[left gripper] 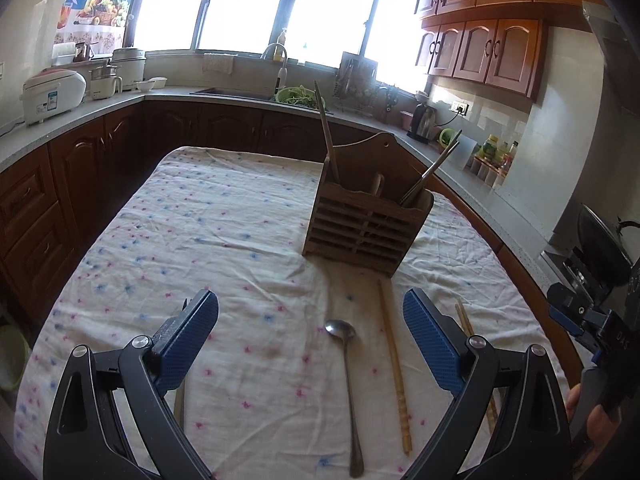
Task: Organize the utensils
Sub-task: 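Withdraw both open grippers from the holder back over the remaining utensils, then lower the left gripper onto a wooden chopstick while the right gripper approaches another wooden chopstick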
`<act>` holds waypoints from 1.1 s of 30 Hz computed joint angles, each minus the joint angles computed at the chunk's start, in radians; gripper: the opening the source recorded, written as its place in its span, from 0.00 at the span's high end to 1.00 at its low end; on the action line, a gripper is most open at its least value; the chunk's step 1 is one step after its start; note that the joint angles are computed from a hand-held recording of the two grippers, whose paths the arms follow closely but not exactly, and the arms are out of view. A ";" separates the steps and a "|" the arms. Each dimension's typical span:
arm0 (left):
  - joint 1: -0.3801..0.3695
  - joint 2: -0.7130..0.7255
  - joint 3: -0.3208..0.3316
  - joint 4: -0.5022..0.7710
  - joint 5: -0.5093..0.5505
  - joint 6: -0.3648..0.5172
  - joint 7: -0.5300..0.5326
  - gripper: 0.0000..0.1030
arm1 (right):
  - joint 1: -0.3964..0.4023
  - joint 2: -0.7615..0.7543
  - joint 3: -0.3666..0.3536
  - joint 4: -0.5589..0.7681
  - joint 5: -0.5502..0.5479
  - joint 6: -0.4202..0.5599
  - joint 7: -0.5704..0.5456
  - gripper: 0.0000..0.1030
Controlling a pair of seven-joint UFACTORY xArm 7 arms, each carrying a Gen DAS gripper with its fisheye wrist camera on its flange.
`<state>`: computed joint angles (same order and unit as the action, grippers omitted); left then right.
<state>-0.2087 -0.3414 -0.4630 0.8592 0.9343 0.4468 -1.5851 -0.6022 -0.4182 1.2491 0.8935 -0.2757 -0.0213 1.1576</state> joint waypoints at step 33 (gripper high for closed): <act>-0.170 0.232 0.113 0.117 -0.196 -0.017 0.264 0.25 | 0.191 0.092 -0.192 -0.055 -0.298 0.178 0.154 0.26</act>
<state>-0.3782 -0.1092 -0.3497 0.9765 0.7385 0.4296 -1.3214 -0.4111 -0.3262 1.0576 0.8382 -0.5733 0.1563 1.3119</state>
